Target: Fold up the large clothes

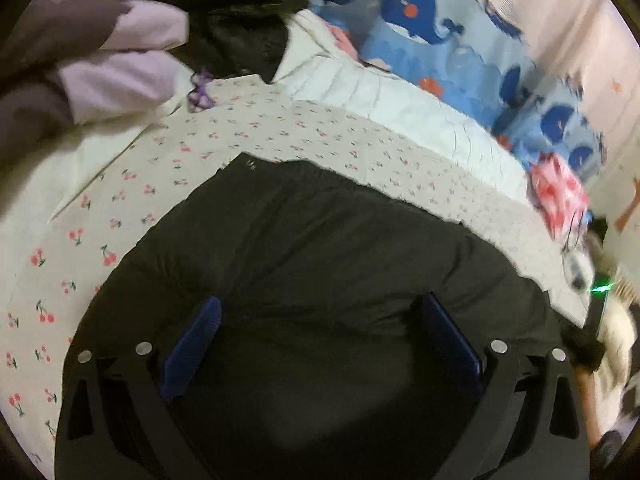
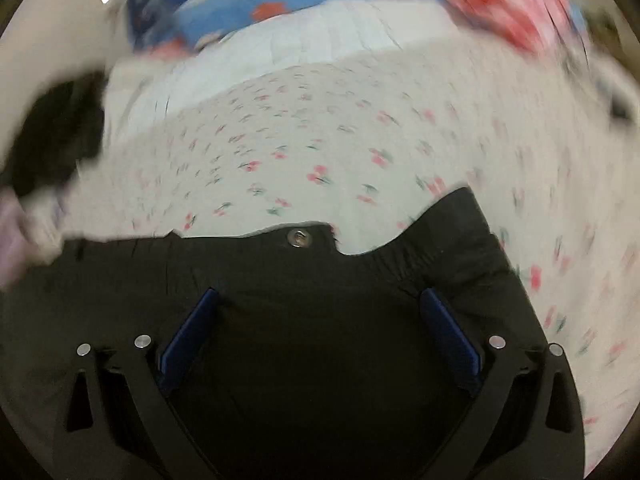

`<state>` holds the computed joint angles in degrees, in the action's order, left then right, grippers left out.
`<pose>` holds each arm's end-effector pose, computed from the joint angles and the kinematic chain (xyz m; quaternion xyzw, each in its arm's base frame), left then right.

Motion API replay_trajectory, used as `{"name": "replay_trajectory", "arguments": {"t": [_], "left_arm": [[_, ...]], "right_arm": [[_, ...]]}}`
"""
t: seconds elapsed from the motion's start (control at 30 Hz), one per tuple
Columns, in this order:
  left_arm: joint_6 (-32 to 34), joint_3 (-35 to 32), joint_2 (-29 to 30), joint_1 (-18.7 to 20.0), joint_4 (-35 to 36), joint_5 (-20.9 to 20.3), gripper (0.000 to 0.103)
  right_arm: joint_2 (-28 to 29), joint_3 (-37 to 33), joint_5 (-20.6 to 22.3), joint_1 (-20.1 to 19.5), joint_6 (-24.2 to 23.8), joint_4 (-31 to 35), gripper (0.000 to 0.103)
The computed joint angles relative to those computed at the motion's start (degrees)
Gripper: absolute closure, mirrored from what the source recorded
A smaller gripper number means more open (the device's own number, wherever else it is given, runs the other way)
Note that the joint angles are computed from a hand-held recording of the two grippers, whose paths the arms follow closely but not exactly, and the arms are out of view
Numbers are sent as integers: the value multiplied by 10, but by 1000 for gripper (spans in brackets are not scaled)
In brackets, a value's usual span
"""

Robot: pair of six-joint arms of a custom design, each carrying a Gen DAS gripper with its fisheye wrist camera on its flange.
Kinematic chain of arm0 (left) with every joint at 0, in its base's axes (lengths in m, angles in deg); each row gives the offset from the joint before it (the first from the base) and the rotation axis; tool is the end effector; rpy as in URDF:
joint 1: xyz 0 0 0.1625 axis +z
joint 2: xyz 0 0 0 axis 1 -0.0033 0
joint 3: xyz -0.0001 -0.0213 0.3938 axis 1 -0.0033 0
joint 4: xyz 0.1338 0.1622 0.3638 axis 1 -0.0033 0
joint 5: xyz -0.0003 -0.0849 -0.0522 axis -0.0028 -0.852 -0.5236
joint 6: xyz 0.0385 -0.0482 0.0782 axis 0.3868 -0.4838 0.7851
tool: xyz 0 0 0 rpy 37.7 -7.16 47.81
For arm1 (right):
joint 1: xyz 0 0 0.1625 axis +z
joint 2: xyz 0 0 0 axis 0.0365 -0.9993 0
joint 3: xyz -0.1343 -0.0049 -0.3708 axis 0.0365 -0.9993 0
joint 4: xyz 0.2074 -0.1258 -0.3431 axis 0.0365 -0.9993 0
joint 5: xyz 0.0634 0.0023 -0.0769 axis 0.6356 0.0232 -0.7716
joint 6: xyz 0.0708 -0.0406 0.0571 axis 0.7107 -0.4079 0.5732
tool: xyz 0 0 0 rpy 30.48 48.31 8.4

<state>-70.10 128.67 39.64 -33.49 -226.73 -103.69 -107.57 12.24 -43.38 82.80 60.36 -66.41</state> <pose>-0.1643 -0.6311 0.1210 -0.0475 0.8737 -0.3980 0.2756 0.0306 -0.8143 0.2055 0.1218 -0.9424 0.2265 0.2139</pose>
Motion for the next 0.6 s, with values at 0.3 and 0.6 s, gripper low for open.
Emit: {"name": "replay_trajectory", "arguments": {"t": [0.3,0.6], "left_arm": [[11,10,5,-4,-9,16,7],[206,43,40,-72,-178,132,7]], "right_arm": [[-59,91,-20,-19,-19,-112,6],[-171,210,66,-2,-62,-136,7]]}}
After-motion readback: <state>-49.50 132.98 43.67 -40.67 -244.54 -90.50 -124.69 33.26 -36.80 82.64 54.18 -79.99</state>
